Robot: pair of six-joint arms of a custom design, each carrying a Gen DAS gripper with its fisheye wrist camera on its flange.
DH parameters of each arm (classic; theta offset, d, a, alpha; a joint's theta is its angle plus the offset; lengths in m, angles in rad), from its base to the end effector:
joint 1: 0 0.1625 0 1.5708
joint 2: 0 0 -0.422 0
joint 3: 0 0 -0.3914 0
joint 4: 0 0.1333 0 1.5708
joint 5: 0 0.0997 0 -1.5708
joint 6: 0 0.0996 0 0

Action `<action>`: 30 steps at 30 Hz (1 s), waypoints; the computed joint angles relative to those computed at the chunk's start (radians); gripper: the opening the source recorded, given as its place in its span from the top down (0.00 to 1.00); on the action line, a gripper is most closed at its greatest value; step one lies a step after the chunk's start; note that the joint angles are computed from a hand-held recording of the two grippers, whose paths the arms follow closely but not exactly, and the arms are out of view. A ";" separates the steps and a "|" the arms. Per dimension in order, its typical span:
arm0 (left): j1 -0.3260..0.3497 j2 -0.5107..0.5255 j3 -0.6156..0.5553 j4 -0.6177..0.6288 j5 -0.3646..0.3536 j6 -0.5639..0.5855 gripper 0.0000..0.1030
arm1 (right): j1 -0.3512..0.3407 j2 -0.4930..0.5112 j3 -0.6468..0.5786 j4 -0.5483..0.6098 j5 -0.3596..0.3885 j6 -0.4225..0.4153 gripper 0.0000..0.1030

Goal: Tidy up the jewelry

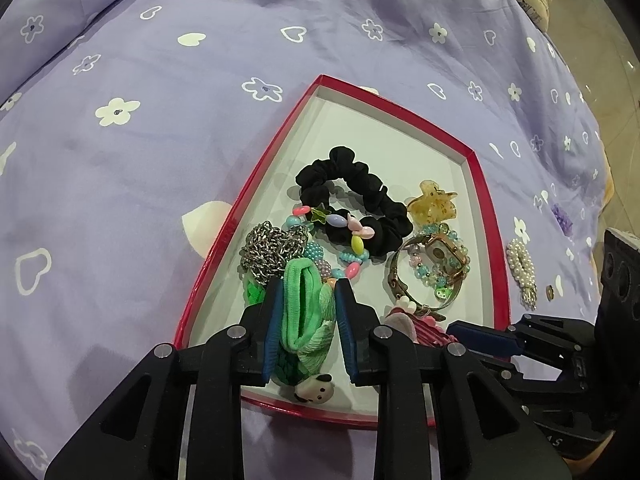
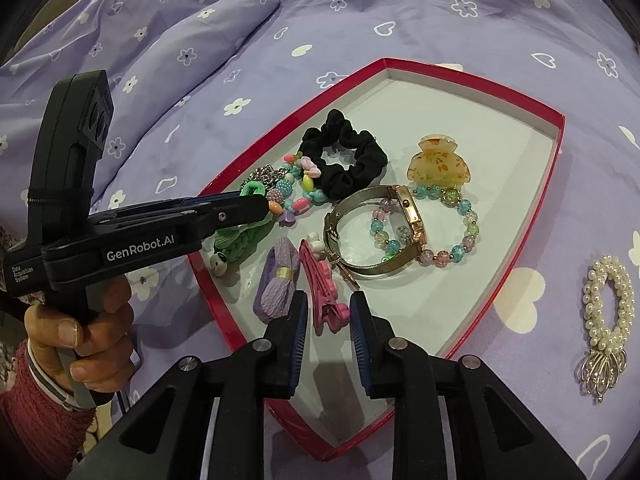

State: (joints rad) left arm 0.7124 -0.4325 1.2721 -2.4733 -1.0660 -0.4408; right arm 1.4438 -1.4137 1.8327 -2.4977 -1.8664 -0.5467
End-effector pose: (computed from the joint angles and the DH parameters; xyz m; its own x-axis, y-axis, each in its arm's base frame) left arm -0.4486 -0.6272 -0.0327 -0.8605 0.3028 -0.4097 0.4292 0.8641 -0.2628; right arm 0.0329 -0.5657 0.3853 -0.8528 -0.2270 0.4703 -0.3894 0.8765 -0.2831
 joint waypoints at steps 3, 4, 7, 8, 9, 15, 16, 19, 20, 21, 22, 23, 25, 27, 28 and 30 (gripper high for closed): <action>-0.004 -0.005 0.007 -0.003 0.008 0.007 0.72 | -0.001 -0.003 0.002 0.001 0.005 0.005 0.75; -0.004 -0.006 0.007 -0.002 0.010 0.007 0.71 | -0.004 -0.006 0.003 0.003 0.014 0.007 0.74; -0.004 -0.012 0.013 0.001 0.010 -0.001 0.70 | -0.007 -0.009 0.004 0.003 0.022 0.006 0.72; -0.005 -0.014 0.013 0.003 0.010 -0.004 0.70 | -0.007 -0.010 0.006 0.001 0.023 0.004 0.70; -0.006 -0.017 0.017 0.002 0.010 -0.006 0.69 | -0.007 -0.012 0.008 -0.001 0.026 0.001 0.68; -0.015 -0.031 0.030 0.000 0.022 -0.012 0.58 | -0.008 -0.038 0.038 -0.046 0.035 -0.030 0.56; -0.017 -0.034 0.033 0.000 0.021 -0.016 0.56 | -0.010 -0.042 0.041 -0.049 0.035 -0.030 0.55; -0.022 -0.039 0.037 -0.003 0.022 -0.027 0.48 | -0.021 -0.067 0.062 -0.080 0.056 -0.031 0.54; -0.024 -0.042 0.041 -0.007 0.023 -0.028 0.46 | -0.026 -0.076 0.068 -0.089 0.067 -0.029 0.52; -0.027 -0.044 0.044 -0.008 0.024 -0.031 0.42 | -0.029 -0.084 0.073 -0.096 0.077 -0.026 0.48; -0.029 -0.047 0.047 -0.010 0.025 -0.034 0.40 | -0.033 -0.089 0.076 -0.102 0.084 -0.022 0.46; -0.031 -0.050 0.053 -0.015 0.026 -0.035 0.39 | -0.037 -0.098 0.081 -0.108 0.097 -0.020 0.44; -0.037 -0.059 0.065 -0.023 0.031 -0.040 0.35 | -0.040 -0.106 0.086 -0.116 0.109 -0.018 0.41; -0.042 -0.066 0.073 -0.026 0.035 -0.051 0.27 | -0.044 -0.115 0.092 -0.125 0.123 -0.017 0.37; -0.043 -0.070 0.077 -0.031 0.034 -0.056 0.26 | -0.046 -0.120 0.096 -0.132 0.129 -0.016 0.36; -0.045 -0.081 0.091 -0.044 0.023 -0.071 0.25 | -0.047 -0.125 0.103 -0.144 0.132 -0.012 0.32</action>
State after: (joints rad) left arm 0.6678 -0.5132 1.3627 -2.5174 -1.0432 -0.5116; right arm 1.3965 -1.5386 1.9355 -2.6413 -1.7339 -0.5583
